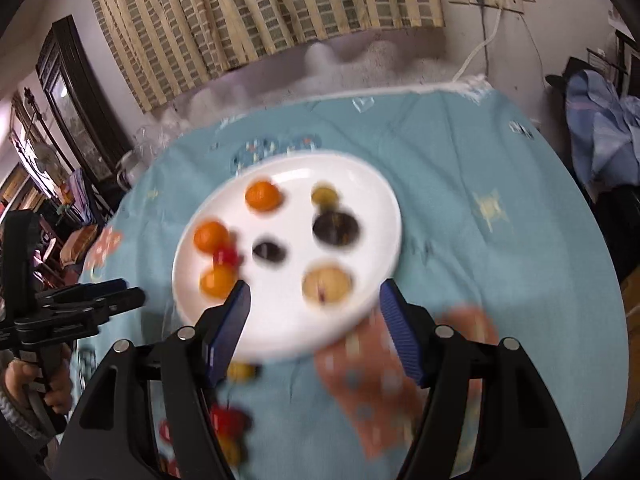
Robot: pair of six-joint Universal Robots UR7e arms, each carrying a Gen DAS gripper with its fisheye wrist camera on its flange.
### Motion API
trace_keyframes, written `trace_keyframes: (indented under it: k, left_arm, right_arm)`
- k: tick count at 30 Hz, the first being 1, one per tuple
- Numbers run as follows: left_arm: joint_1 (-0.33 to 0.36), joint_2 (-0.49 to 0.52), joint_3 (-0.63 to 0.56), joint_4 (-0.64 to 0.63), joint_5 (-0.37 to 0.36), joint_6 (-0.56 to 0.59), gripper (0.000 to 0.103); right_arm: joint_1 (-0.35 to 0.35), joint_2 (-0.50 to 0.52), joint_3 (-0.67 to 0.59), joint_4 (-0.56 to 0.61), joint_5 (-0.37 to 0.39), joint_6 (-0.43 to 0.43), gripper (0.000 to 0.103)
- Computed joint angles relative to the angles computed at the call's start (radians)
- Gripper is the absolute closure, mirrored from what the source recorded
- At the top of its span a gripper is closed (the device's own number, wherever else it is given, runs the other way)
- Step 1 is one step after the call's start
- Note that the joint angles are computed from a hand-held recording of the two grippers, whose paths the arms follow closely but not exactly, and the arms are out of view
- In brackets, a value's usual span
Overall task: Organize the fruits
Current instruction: 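Place the orange and mangosteen on the white plate with both tools, then grasp another orange with the left tool while the right tool grasps a red plum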
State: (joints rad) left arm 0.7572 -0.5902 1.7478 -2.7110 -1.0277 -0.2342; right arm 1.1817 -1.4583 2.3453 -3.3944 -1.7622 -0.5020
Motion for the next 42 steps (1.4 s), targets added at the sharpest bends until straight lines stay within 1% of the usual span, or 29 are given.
trace_keyframes:
  k: [2,6,8,11,13,18,23,26,28,29,30,33,36,38,40,42]
  left_arm:
    - [-0.021,-0.058,0.101,0.013,-0.018,-0.032,0.037]
    - [-0.061,-0.129,0.237,0.018,-0.067,-0.053,0.037]
    - [-0.081,-0.143,0.282,0.009,-0.081,-0.044,0.037]
    - [-0.106,-0.154,0.331,0.005,-0.111,-0.025,0.037]
    - [-0.113,-0.155,0.349,-0.005,-0.113,-0.027,0.037]
    - [-0.104,-0.156,0.356,-0.013,-0.137,-0.037,0.037]
    - [-0.098,-0.136,0.345,0.015,-0.164,-0.028,0.037]
    - [-0.089,-0.124,0.342,0.018,-0.181,-0.029,0.041]
    - [-0.085,-0.12,0.345,0.008,-0.175,-0.028,0.056]
    - [-0.086,-0.119,0.349,-0.006,-0.169,-0.023,0.059]
    - [-0.08,-0.12,0.35,-0.018,-0.187,-0.018,0.064]
    - [-0.088,-0.127,0.362,-0.036,-0.173,-0.019,0.064]
    - [-0.088,-0.153,0.381,-0.06,-0.153,-0.029,0.064]
    - [-0.085,-0.168,0.389,-0.062,-0.138,-0.039,0.064]
    - [-0.08,-0.18,0.396,-0.058,-0.131,-0.047,0.064]
    - [-0.076,-0.193,0.406,-0.056,-0.129,-0.056,0.064]
  right_arm:
    - [-0.011,-0.027,0.048,0.0,-0.01,0.003,0.036]
    - [-0.043,-0.099,0.142,0.018,-0.008,0.005,0.036]
    - [-0.047,-0.124,0.17,0.025,-0.008,0.006,0.036]
    - [-0.033,-0.152,0.185,0.068,-0.021,0.017,0.036]
    - [-0.022,-0.157,0.194,0.066,-0.023,0.016,0.036]
    - [0.007,-0.166,0.216,0.041,-0.033,-0.019,0.036]
    - [0.018,-0.169,0.218,0.052,-0.046,-0.011,0.036]
    - [0.02,-0.169,0.223,0.044,-0.043,-0.013,0.036]
    - [0.021,-0.172,0.229,0.052,-0.037,-0.017,0.036]
    - [0.024,-0.169,0.231,0.055,-0.036,-0.023,0.036]
    - [0.031,-0.162,0.233,0.06,-0.038,-0.037,0.036]
    - [0.072,-0.124,0.232,0.073,-0.068,-0.086,0.036]
    - [0.106,-0.073,0.224,0.089,-0.095,-0.118,0.036]
    - [0.117,-0.045,0.212,0.116,-0.103,-0.12,0.036]
    - [0.128,-0.006,0.194,0.152,-0.108,-0.115,0.04]
    - [0.135,0.024,0.18,0.166,-0.115,-0.111,0.042]
